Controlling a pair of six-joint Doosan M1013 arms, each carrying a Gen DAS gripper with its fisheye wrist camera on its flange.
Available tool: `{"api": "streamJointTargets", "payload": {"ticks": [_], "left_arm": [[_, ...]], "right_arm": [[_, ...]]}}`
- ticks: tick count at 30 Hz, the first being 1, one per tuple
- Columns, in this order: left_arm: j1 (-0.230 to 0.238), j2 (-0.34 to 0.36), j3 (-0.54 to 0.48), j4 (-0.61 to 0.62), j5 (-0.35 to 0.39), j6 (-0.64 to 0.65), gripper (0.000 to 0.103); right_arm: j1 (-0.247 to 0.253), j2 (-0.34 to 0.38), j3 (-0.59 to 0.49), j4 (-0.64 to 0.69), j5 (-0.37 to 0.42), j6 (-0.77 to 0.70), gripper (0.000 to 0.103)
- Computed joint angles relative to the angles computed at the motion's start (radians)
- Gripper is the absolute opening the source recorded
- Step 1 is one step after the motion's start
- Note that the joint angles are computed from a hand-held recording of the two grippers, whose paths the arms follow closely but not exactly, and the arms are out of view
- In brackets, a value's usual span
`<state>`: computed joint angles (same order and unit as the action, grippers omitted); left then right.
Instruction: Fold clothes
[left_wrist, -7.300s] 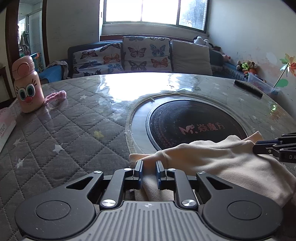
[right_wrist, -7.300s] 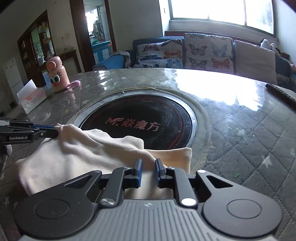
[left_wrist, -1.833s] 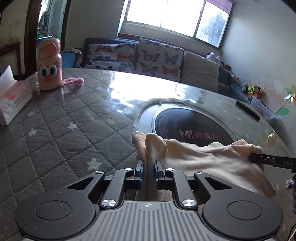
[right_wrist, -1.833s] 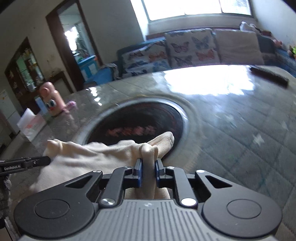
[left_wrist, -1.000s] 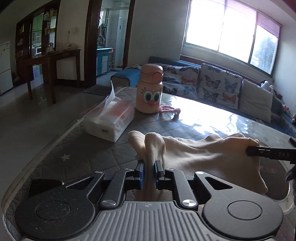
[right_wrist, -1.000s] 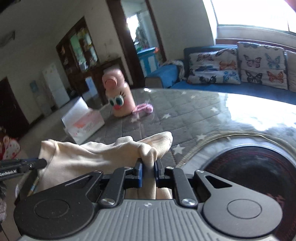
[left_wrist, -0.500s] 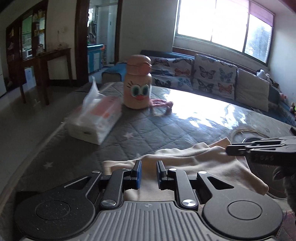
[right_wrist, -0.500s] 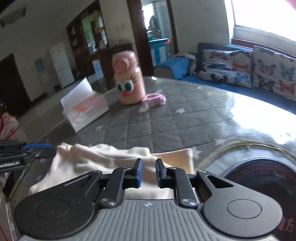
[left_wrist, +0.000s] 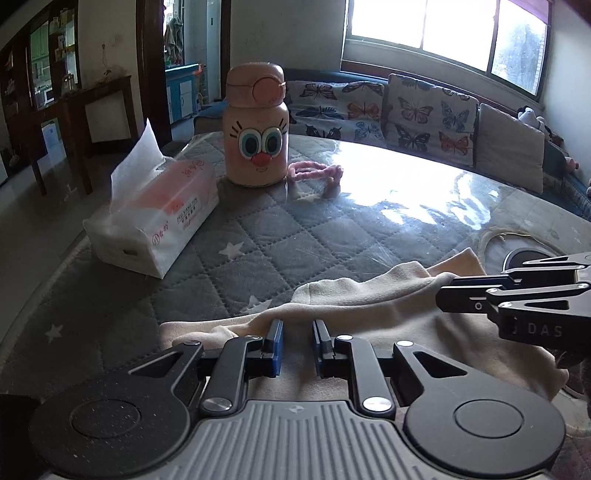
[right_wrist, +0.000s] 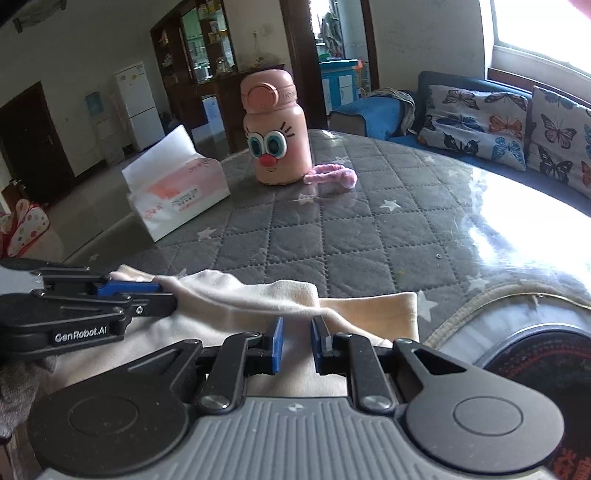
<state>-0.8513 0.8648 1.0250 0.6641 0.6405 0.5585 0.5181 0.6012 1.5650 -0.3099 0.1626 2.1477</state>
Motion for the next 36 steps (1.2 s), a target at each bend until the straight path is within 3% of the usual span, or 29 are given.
{"api": "streamJointTargets", "payload": {"ticks": [6,12,20,22,25,27,30,36], "left_arm": [[-0.026,-0.046,0.072,0.038,-0.06,-0.006,0.019],[-0.052,-0.083,0.138,0.05,-0.1,0.0,0.019],[-0.065,-0.083,0.156,0.056,-0.069,-0.024,0.021],[-0.067,-0.089,0.166,0.072,-0.069,-0.046,0.021],[-0.074,-0.096,0.175,0.097,-0.057,-0.076,0.031],[-0.079,-0.103,0.185,0.118,-0.054,-0.103,0.044],[-0.088,-0.112,0.198,0.155,-0.043,-0.144,0.052],[-0.101,-0.129,0.221,0.21,-0.026,-0.211,0.066]], "right_arm": [[0.014,-0.057,0.061,0.208,-0.008,-0.265,0.016],[0.045,-0.087,0.103,0.281,-0.003,-0.405,0.016],[0.09,-0.078,0.122,-0.223,0.016,0.056,0.016],[0.093,-0.088,0.135,-0.295,0.004,0.146,0.018],[0.096,-0.096,0.148,-0.337,-0.002,0.202,0.026],[0.1,-0.1,0.156,-0.38,-0.001,0.253,0.029],[0.108,-0.109,0.17,-0.505,-0.001,0.393,0.054],[0.122,-0.122,0.191,-0.729,0.022,0.664,0.067]]}}
